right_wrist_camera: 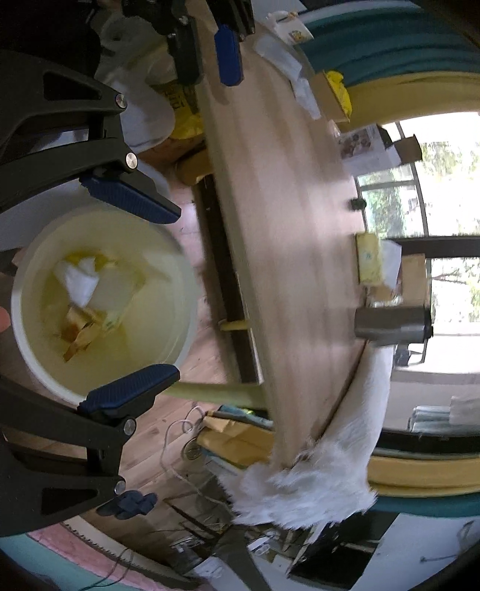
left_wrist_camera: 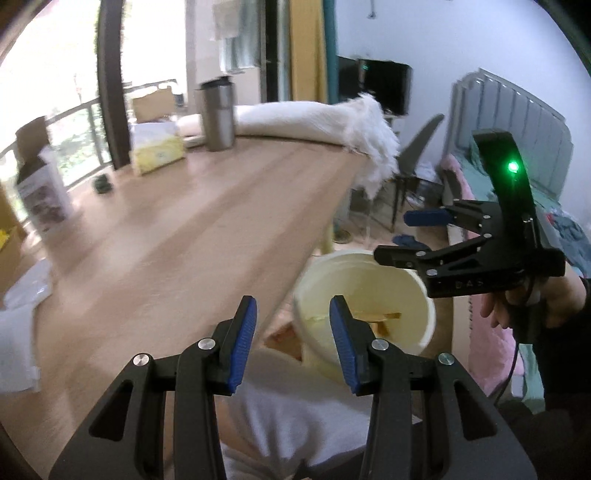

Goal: Collect trash
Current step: 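Move both open grippers back over the remaining white bags on the table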

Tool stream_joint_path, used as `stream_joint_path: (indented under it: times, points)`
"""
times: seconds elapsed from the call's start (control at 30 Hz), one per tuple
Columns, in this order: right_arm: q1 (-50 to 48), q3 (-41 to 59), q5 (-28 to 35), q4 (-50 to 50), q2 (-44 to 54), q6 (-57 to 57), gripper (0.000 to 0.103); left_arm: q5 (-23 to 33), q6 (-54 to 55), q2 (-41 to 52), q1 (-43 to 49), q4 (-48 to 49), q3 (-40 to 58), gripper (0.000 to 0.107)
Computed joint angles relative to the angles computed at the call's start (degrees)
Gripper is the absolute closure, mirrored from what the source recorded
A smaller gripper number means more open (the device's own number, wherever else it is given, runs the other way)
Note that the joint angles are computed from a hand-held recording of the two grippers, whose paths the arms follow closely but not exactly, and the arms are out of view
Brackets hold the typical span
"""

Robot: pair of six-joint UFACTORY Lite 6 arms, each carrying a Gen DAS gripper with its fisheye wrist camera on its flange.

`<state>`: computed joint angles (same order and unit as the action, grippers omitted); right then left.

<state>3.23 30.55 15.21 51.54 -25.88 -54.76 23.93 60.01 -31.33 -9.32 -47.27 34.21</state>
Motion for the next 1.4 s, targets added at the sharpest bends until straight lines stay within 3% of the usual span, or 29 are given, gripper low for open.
stream_joint_path:
  times: [0.4,0.57,0.93,1.4]
  points:
    - [20.33,11.96,-5.17,-45.69,8.50,51.56,0.025,17.24,21.34,0.99,31.22,-9.85,3.70,0.063]
    - [25.28,18.24,-4.32,-58.65,13.96,65.28,0.025,22.11,26.76,6.48,40.91,-12.21,8.40,0.060]
    - [32.17,34.77,0.40,-66.22,26.80,72.87,0.025,27.23,28.98,19.85,52.18,-12.85,22.06,0.052]
    - [35.66,61.21,9.17,-61.50,45.62,66.20,0.025,26.83,23.38,41.44,57.74,-7.17,43.93,0.049]
